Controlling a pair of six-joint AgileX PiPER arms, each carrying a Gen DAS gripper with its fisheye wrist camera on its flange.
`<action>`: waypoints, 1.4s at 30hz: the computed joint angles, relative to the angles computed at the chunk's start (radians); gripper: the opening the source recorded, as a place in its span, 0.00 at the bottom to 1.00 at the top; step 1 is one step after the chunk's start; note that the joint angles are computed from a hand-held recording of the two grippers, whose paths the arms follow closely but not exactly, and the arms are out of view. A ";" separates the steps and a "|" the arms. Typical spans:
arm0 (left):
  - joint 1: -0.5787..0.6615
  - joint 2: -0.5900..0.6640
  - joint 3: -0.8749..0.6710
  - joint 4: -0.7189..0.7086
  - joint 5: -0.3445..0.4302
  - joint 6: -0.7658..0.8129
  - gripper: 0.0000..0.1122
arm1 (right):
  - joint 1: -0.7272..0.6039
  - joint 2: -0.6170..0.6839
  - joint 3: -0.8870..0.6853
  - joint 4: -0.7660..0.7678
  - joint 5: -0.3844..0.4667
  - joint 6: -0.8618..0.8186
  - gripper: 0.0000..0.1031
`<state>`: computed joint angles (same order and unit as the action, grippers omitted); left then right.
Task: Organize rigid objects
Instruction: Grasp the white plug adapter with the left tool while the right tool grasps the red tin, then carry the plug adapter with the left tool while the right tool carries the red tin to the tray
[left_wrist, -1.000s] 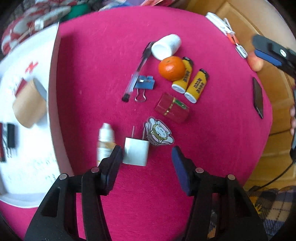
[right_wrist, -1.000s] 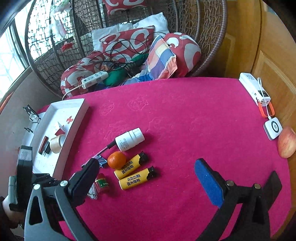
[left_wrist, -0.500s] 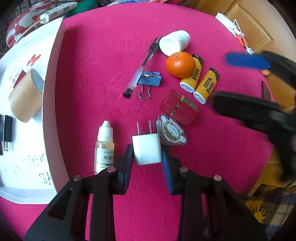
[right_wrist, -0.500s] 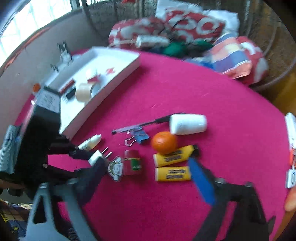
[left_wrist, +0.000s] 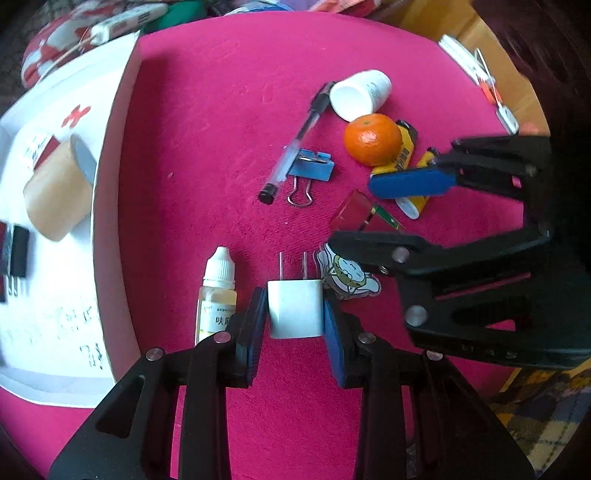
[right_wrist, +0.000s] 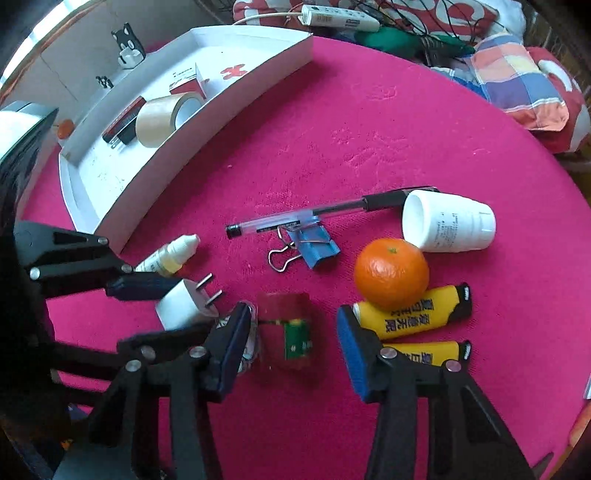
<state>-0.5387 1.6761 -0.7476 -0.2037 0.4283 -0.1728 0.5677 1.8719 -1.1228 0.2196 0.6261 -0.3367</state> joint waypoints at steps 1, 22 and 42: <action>-0.005 0.000 0.002 0.019 -0.004 -0.010 0.24 | -0.005 0.005 -0.005 0.014 0.004 -0.010 0.38; -0.017 -0.555 -0.181 0.395 0.285 -0.381 0.24 | -0.196 -0.538 -0.012 0.488 0.105 -0.305 0.27; 0.027 -0.760 -0.283 0.518 0.436 -0.409 0.24 | -0.010 -0.638 -0.106 0.478 -0.095 -0.147 0.27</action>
